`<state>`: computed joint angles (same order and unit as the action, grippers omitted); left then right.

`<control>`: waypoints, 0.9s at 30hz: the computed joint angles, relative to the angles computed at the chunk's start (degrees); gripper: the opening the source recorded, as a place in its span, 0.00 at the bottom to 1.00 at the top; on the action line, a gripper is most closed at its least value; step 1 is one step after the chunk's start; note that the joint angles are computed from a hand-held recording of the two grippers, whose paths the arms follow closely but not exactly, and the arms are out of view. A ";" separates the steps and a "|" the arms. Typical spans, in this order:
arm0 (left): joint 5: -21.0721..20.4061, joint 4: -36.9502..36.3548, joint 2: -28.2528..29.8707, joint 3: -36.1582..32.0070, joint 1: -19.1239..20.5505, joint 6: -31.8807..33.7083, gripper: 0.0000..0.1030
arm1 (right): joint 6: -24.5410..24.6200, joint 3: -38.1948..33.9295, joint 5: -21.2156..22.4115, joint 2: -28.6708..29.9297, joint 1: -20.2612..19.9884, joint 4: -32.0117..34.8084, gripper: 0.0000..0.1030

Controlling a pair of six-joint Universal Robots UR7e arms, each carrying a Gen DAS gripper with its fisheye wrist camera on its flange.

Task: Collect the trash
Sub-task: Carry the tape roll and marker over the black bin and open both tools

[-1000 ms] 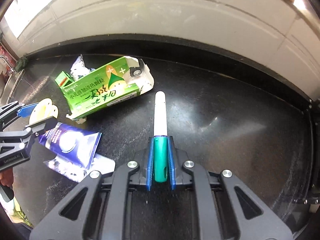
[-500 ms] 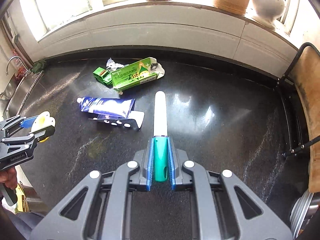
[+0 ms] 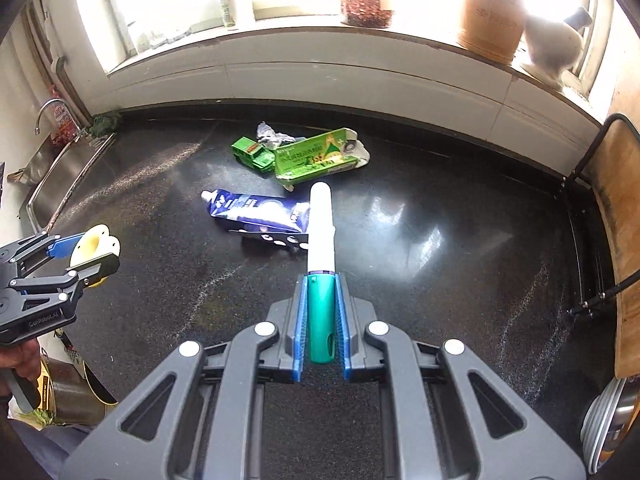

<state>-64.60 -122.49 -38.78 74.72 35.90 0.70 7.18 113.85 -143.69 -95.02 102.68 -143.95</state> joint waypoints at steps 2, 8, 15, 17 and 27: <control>1.32 -0.73 -1.59 1.21 0.34 -0.96 0.53 | -1.45 -1.46 1.18 2.16 0.65 -0.58 0.14; 8.16 -1.13 -8.48 6.30 2.49 -7.92 0.53 | -6.77 -7.45 8.30 11.48 3.40 -1.09 0.14; 18.07 2.52 -19.94 14.87 5.95 -19.49 0.53 | -12.29 -17.70 19.60 25.57 7.36 2.46 0.14; 20.47 4.78 -23.28 17.07 7.02 -23.69 0.53 | -14.01 -21.18 22.63 29.96 8.59 4.10 0.14; 26.76 12.84 -37.20 26.05 13.09 -40.72 0.53 | -19.74 -37.70 34.48 49.89 13.94 15.85 0.14</control>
<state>-37.84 -109.65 -75.98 100.77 49.00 -40.02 -12.56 76.15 -109.21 -45.13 116.62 -128.09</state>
